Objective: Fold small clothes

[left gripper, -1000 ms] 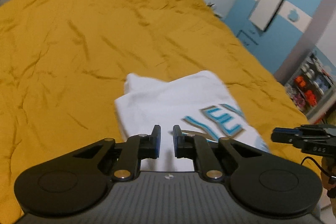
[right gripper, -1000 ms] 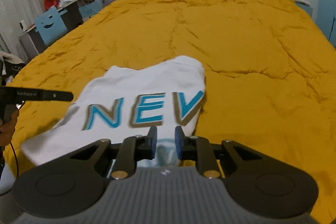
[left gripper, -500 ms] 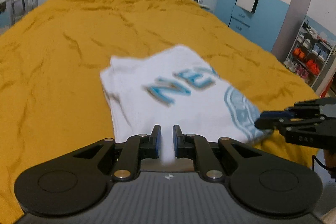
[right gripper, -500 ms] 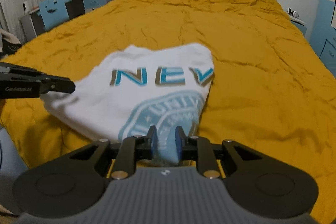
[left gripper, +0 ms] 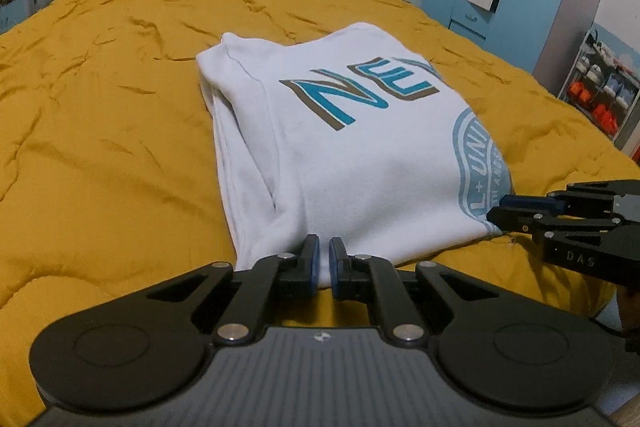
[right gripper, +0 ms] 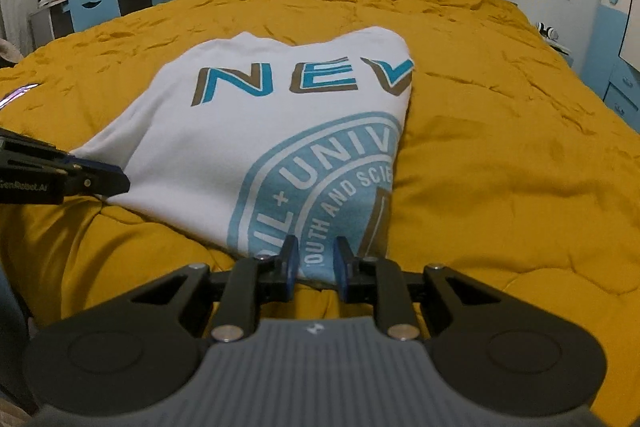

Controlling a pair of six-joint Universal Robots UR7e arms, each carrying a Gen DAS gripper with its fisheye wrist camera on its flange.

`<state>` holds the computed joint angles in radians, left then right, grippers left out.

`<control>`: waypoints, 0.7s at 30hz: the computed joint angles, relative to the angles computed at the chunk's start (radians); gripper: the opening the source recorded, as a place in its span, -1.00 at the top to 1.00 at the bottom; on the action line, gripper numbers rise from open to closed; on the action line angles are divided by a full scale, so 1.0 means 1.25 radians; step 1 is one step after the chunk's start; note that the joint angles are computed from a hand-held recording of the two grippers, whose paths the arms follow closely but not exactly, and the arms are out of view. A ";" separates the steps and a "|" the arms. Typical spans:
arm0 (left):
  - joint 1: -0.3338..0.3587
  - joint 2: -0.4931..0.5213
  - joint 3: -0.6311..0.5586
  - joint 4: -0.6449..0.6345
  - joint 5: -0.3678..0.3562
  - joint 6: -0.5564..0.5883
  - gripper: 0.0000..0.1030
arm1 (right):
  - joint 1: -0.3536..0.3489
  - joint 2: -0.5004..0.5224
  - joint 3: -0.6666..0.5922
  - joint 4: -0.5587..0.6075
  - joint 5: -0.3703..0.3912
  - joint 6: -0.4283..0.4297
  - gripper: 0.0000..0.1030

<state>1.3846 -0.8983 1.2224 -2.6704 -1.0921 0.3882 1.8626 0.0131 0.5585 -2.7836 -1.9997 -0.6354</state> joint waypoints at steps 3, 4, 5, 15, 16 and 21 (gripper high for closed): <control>0.003 -0.018 0.025 -0.041 -0.023 -0.007 0.80 | 0.000 -0.018 0.020 -0.002 0.011 0.014 0.72; 0.003 -0.024 0.037 -0.061 -0.023 -0.011 0.80 | 0.000 -0.024 0.026 -0.002 0.016 0.025 0.72; 0.003 -0.031 0.047 -0.073 -0.022 -0.016 0.81 | 0.000 -0.033 0.037 -0.002 0.020 0.037 0.72; -0.003 -0.091 0.125 -0.097 -0.004 -0.077 0.79 | 0.007 -0.112 0.175 -0.041 0.021 0.073 0.48; -0.009 -0.096 0.130 -0.095 0.012 -0.083 0.70 | 0.011 -0.121 0.188 -0.047 0.017 0.077 0.33; -0.049 -0.119 0.144 -0.155 0.024 -0.041 0.40 | 0.029 -0.160 0.209 -0.060 0.014 0.104 0.09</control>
